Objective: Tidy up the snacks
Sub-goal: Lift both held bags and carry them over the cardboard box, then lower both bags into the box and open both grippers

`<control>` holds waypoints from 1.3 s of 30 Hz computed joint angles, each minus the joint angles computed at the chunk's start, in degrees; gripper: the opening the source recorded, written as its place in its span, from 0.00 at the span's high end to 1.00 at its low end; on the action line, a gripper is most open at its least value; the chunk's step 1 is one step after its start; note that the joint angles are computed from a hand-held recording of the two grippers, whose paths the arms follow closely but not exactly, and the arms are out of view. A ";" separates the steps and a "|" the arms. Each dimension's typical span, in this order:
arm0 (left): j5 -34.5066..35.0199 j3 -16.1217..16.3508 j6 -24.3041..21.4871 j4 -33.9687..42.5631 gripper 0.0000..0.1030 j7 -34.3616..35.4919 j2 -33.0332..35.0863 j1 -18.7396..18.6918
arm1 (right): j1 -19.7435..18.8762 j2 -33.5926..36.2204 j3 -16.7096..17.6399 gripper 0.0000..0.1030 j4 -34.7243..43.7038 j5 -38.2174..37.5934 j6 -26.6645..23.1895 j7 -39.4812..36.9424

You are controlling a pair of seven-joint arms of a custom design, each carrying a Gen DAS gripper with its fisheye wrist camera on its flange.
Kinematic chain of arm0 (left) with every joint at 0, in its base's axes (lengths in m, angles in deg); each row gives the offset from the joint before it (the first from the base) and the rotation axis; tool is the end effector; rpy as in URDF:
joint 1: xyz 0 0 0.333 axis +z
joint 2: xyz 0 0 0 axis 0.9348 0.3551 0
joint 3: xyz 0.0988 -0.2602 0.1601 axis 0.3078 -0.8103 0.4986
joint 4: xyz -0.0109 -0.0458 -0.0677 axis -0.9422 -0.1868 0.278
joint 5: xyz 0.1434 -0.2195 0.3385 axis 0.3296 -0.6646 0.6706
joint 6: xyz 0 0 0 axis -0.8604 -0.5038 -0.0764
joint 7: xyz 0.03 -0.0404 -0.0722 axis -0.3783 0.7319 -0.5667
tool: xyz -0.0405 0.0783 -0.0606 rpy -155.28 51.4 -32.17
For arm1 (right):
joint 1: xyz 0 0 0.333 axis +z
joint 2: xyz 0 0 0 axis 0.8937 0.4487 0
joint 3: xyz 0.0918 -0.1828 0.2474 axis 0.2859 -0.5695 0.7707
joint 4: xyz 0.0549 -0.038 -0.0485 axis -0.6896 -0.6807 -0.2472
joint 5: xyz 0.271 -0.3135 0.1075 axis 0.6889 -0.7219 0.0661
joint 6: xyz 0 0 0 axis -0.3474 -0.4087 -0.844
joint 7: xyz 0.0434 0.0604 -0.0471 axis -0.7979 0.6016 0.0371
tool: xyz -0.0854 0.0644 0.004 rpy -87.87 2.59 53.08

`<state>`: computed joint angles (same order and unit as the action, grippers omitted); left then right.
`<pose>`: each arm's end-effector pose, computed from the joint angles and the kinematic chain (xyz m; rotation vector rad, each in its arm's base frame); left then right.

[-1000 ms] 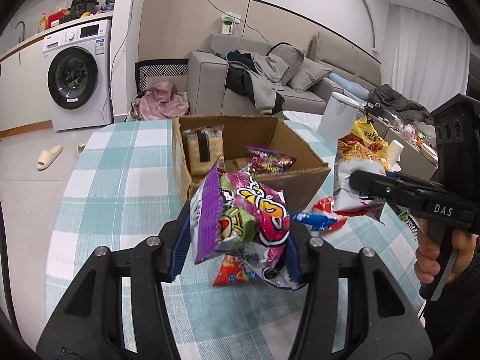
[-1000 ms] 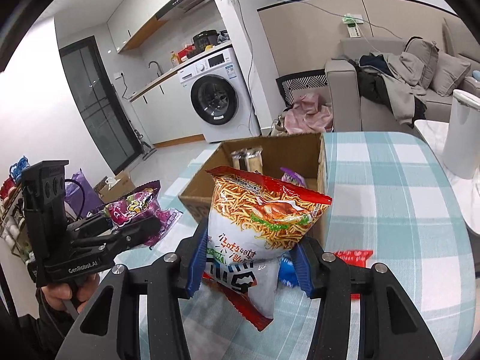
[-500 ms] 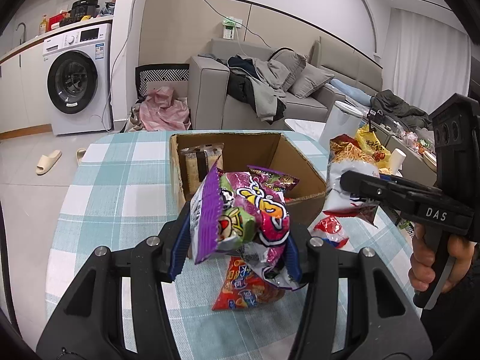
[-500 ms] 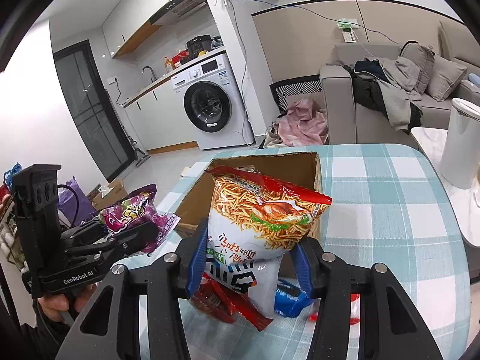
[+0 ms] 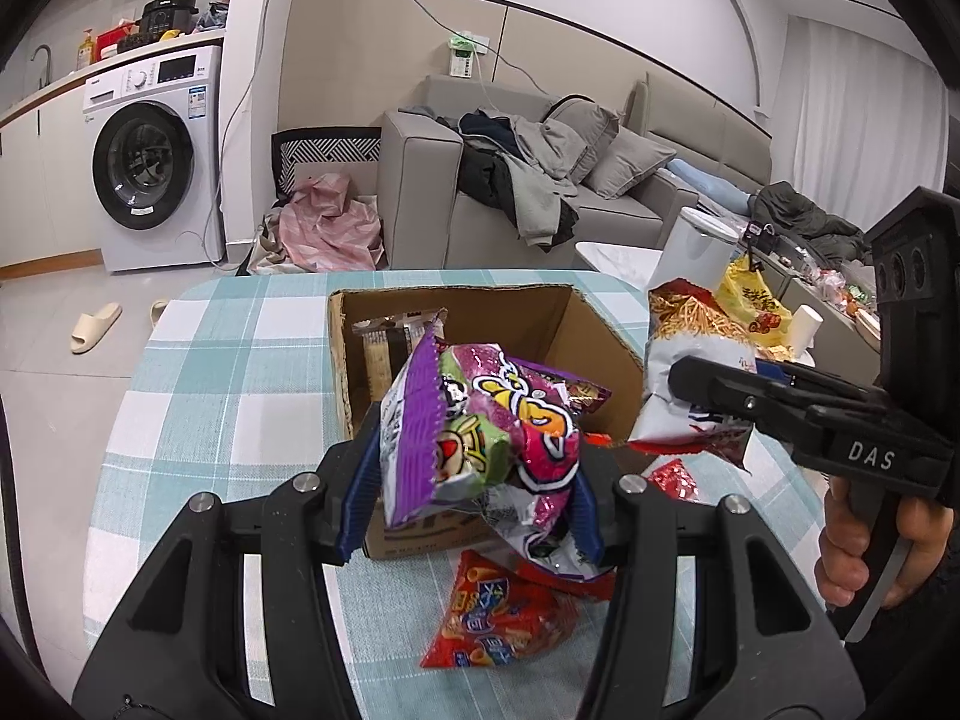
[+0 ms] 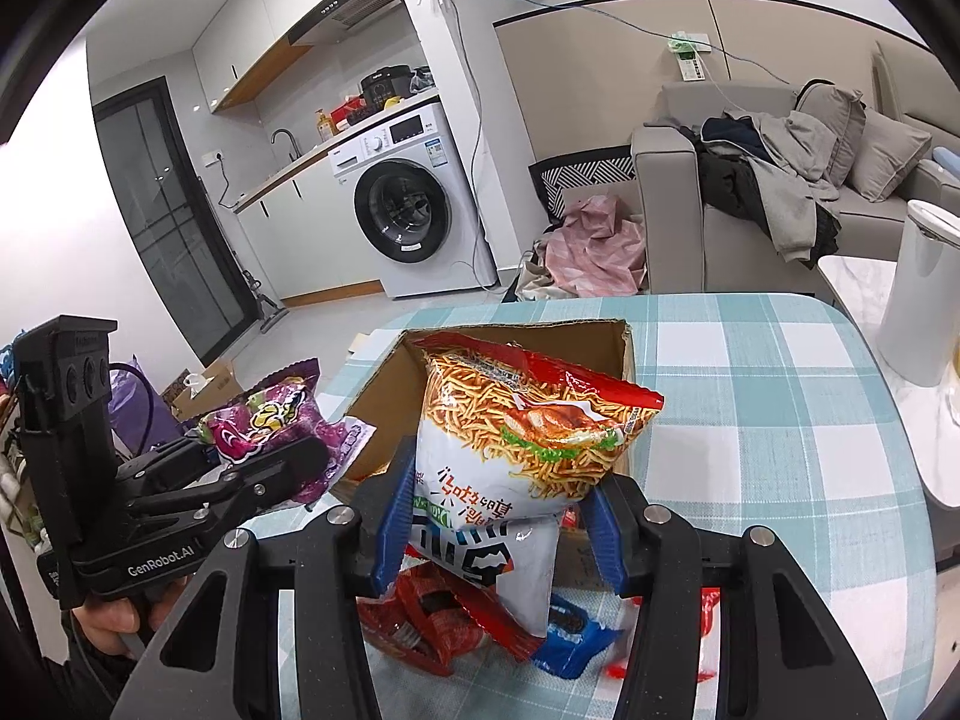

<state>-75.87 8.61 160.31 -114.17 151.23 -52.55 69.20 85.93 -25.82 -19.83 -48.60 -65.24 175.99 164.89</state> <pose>0.6767 -0.0923 0.5598 -1.3948 2.0984 -1.2379 0.6373 0.3245 0.5550 -1.5496 1.5967 -0.4877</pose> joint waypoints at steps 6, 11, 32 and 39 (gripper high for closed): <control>3.96 -0.27 1.12 2.86 0.52 -3.36 2.82 -0.61 | -0.48 2.92 0.40 0.51 3.70 1.99 -1.96 -2.44; 5.98 -0.91 1.18 4.93 0.52 -5.31 5.05 -0.43 | -0.72 5.17 0.50 0.51 6.29 3.71 -3.06 -4.14; 16.07 -2.19 2.34 11.79 0.52 -12.71 13.19 -0.71 | 1.06 13.75 -1.39 0.51 18.36 2.99 -9.44 -7.35; 19.60 -2.14 3.33 13.13 0.52 -14.67 15.03 -1.33 | 0.69 15.44 -1.48 0.51 20.57 4.22 -11.20 -8.26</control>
